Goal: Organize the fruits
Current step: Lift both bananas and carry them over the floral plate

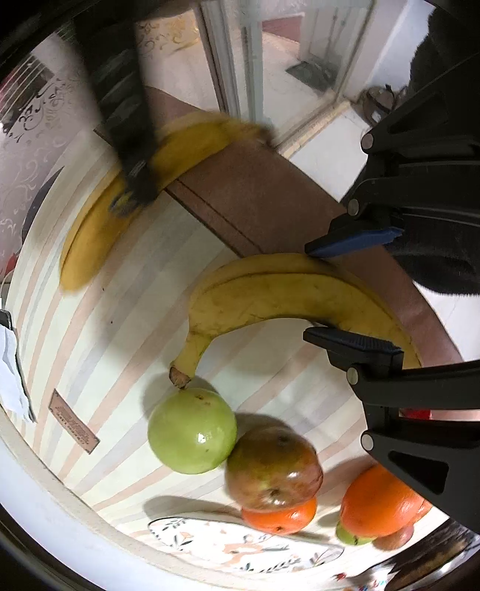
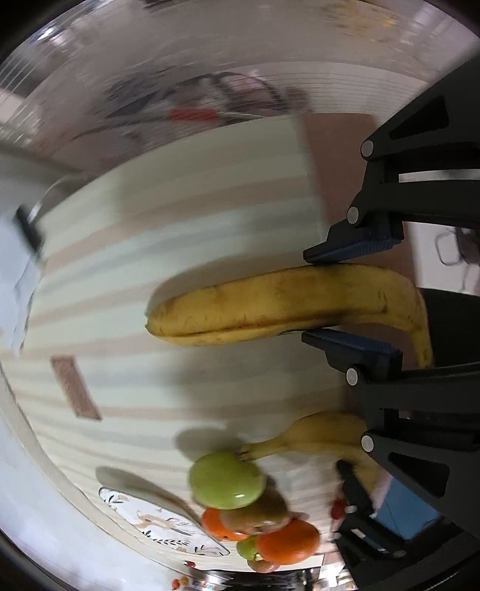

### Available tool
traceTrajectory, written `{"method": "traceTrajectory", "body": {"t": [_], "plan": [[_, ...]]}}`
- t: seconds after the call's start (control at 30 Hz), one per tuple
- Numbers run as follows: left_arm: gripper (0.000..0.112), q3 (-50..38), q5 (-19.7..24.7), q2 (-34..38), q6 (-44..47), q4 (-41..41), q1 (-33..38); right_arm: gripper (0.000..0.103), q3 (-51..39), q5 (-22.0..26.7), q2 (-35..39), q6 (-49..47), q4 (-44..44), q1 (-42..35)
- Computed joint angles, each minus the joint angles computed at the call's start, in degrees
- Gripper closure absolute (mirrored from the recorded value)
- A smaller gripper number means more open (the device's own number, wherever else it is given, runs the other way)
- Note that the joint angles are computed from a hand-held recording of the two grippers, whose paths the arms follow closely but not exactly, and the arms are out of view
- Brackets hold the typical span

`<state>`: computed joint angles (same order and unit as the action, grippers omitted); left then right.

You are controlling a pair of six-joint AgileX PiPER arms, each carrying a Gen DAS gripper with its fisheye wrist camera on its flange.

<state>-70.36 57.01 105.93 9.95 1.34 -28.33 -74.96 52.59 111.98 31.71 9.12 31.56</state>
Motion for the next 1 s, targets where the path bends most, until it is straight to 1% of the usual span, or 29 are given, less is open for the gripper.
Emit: {"method": "traceTrajectory", "body": {"t": [0.1, 0.17, 0.27, 0.37, 0.43, 0.47, 0.57, 0.6, 0.67, 0.7, 0.73, 0.8, 0.83, 0.93, 1.0], "plan": [[0.076, -2.0, 2.0, 1.4, 0.3, -3.5, 2.1, 0.064, 6.6, -3.4, -4.0, 0.5, 1.6, 0.0], [0.076, -5.1, 4.3, 3.9, -1.1, -6.0, 4.0, 0.064, 9.6, -5.6, -5.7, 0.7, 2.2, -0.2], [0.076, -9.5, 7.3, 7.4, -3.7, -9.7, 6.3, 0.064, 9.5, -5.4, -5.7, 1.3, 1.4, -0.4], [0.076, -12.0, 9.1, 10.0, -5.0, -11.4, 7.6, 0.063, 10.9, -7.2, -5.7, 0.7, 3.3, -0.9], [0.072, -12.9, 9.8, 11.2, -4.3, -11.2, 7.7, 0.062, 11.2, -8.4, -5.6, 0.9, 3.7, -0.8], [0.072, -12.8, 9.9, 11.9, -3.4, -11.2, 7.8, 0.062, 10.9, -8.3, -5.3, 1.1, 3.2, -0.7], [0.072, -11.5, 8.9, 11.6, -3.1, -8.9, 6.3, 0.062, 9.2, -7.3, -4.2, 2.8, 0.6, 0.4], [0.076, -11.7, 8.8, 11.8, -3.6, -8.6, 5.7, 0.062, 8.3, -6.7, -3.6, 3.9, -0.6, 1.1], [0.077, -9.9, 7.1, 10.8, -4.8, -6.7, 4.1, 0.064, 6.6, -5.0, -3.2, 7.2, -3.1, 2.8], [0.077, -9.8, 6.0, 10.6, -5.4, -6.0, 3.2, 0.064, 6.6, -5.1, -3.3, 8.5, -4.0, 3.3], [0.078, -7.4, 4.1, 9.3, -6.5, -5.6, 1.5, 0.065, 6.8, -5.3, -3.5, 9.4, -4.4, 3.7], [0.078, -5.0, 2.5, 7.3, -6.4, -6.0, 1.3, 0.066, 7.8, -6.3, -4.2, 10.7, -4.3, 3.8], [0.078, -3.0, 2.1, 5.0, -6.5, -6.3, 1.1, 0.066, 8.3, -6.8, -4.5, 10.9, -3.8, 3.8], [0.078, -1.9, 2.3, 2.2, -6.6, -6.8, 1.2, 0.066, 10.1, -8.2, -6.2, 11.4, -2.5, 3.2], [0.078, -0.1, 2.2, -0.3, -4.7, -7.8, 3.1, 0.066, 10.6, -8.5, -7.7, 11.3, -1.8, 2.7]]}}
